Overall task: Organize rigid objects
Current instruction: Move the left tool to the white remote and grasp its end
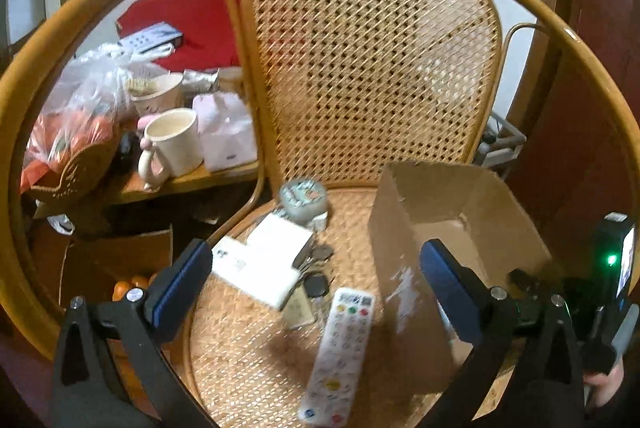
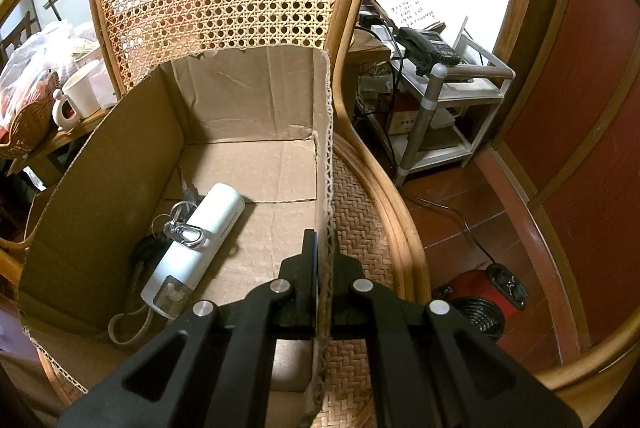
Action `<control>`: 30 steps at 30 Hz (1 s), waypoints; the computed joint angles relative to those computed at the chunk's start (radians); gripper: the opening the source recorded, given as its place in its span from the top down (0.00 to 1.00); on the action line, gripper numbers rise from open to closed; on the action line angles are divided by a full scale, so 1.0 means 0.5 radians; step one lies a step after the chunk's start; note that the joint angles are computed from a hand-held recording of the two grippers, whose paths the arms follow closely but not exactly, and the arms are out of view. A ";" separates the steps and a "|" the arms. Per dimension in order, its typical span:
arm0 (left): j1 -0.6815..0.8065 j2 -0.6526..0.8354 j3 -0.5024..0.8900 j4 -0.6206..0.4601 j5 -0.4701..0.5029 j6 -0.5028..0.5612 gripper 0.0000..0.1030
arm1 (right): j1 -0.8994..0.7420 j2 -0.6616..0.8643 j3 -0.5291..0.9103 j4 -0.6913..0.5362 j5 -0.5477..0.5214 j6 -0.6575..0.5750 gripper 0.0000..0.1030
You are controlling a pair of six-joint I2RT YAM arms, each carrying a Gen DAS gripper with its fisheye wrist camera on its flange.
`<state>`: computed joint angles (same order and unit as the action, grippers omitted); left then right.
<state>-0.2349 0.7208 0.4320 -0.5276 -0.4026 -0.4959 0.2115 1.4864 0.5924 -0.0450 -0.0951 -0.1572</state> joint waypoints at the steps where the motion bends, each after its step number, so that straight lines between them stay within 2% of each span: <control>1: 0.075 -0.022 -0.020 -0.025 0.063 0.043 0.00 | 0.000 -0.001 0.001 -0.002 0.000 -0.001 0.95; 5: 0.190 -0.050 -0.082 -0.093 0.145 0.145 0.00 | -0.001 0.000 -0.001 0.002 -0.002 -0.002 0.95; 9: 0.287 0.057 -0.144 -0.052 0.249 0.268 0.00 | 0.001 0.000 -0.001 0.001 0.002 0.000 0.95; 14: 0.225 0.232 -0.206 0.034 0.222 0.317 0.00 | -0.001 -0.004 0.001 -0.004 0.000 -0.002 0.95; 20: 0.057 0.411 -0.251 0.120 0.073 0.333 0.00 | 0.000 0.000 0.000 0.000 0.001 0.000 0.95; 24: 0.095 0.461 -0.291 0.189 0.184 0.355 0.00 | 0.001 0.000 0.001 0.000 0.001 -0.001 0.95; 27: 0.098 0.588 -0.294 0.277 0.260 0.362 0.00 | 0.001 0.000 0.000 0.000 0.001 -0.002 0.95; 30: 0.033 0.886 -0.245 0.407 0.190 0.358 0.00 | 0.001 0.001 0.001 0.000 0.001 -0.001 0.95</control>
